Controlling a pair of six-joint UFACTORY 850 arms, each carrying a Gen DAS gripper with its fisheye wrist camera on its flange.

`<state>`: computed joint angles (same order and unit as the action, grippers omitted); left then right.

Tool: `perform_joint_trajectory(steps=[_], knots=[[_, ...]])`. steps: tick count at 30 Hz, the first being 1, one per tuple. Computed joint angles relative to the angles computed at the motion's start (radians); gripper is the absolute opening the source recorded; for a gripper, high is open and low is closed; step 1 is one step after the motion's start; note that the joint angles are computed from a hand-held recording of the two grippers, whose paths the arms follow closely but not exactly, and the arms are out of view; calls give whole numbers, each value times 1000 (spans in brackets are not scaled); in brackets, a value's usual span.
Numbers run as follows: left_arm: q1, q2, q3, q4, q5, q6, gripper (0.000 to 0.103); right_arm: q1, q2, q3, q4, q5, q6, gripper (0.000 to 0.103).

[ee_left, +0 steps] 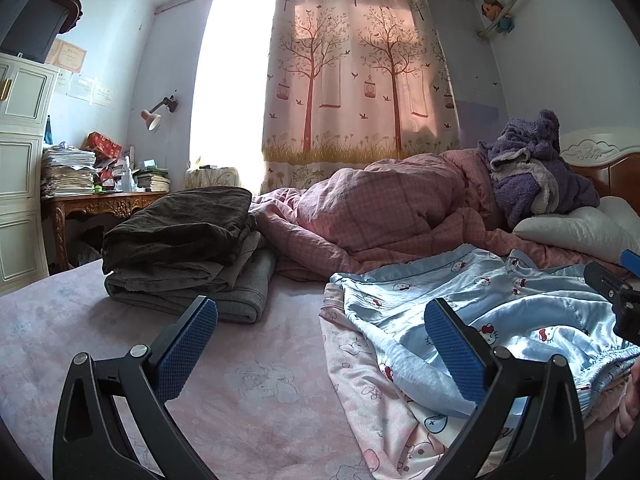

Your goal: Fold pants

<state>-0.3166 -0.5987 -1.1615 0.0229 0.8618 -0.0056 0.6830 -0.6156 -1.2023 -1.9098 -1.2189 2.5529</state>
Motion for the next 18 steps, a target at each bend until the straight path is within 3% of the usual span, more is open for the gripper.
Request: perform_joint_trajectory(steps=[18], knots=[[-1,-6,-1,-4,17,-2,103,-1,-3,-5,4,14,-5,103]])
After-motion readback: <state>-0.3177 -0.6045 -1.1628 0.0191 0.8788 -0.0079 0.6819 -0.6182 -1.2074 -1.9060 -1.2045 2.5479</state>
